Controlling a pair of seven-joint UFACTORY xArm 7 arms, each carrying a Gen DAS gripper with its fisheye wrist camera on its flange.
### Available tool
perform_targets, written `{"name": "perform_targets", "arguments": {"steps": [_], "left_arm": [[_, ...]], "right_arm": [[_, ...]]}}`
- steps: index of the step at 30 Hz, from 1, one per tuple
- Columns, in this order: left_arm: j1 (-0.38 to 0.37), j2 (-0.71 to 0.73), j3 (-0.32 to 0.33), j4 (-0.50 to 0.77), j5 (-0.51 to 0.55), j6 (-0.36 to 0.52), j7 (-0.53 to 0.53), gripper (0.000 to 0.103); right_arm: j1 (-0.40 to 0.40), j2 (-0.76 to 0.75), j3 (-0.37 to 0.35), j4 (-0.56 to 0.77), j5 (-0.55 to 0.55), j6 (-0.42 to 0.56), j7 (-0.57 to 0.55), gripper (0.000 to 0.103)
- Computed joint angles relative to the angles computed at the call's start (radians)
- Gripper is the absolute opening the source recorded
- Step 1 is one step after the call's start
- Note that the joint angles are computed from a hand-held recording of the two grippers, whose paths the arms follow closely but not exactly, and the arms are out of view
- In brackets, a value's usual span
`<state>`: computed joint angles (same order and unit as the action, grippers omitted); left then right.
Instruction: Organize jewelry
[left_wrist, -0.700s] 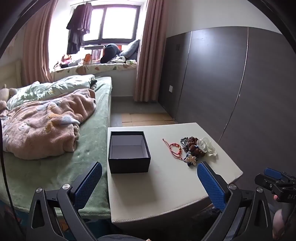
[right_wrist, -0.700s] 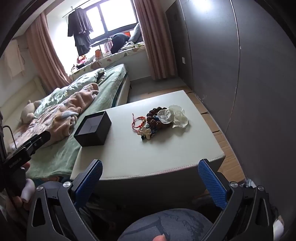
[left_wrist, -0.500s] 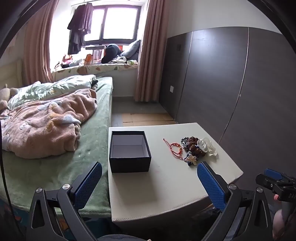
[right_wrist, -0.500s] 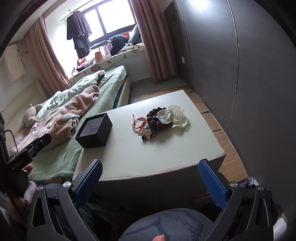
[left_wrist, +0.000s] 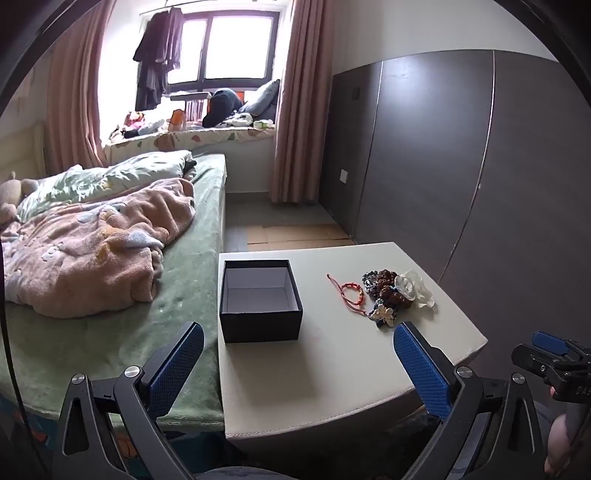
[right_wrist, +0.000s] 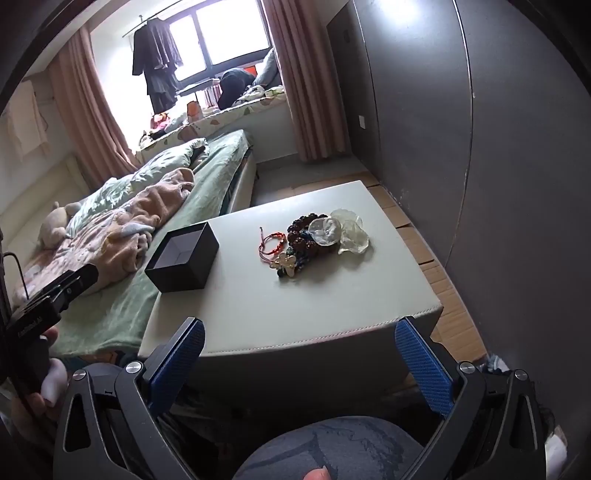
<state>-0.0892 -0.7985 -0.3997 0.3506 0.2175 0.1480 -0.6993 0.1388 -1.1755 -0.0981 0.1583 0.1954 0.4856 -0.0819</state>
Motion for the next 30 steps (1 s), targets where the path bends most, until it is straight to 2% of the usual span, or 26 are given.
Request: {"name": "perform_targets", "arguments": {"steps": [6, 8, 30], "left_arm": [[0.002, -0.003, -0.006, 0.001, 0.003, 0.005, -0.003, 0.103], [-0.001, -0.003, -0.003, 0.001, 0.002, 0.006, -0.005, 0.103], [-0.004, -0.034, -0.006, -0.011, 0.005, 0.015, -0.009, 0.103]], "right_arm": [[0.002, -0.001, -0.016, -0.004, 0.003, -0.014, -0.010, 0.103], [0.000, -0.013, 0.000, -0.007, 0.005, -0.007, 0.001, 0.103], [0.001, -0.038, 0.006, -0.015, -0.007, 0.003, 0.015, 0.103]]}}
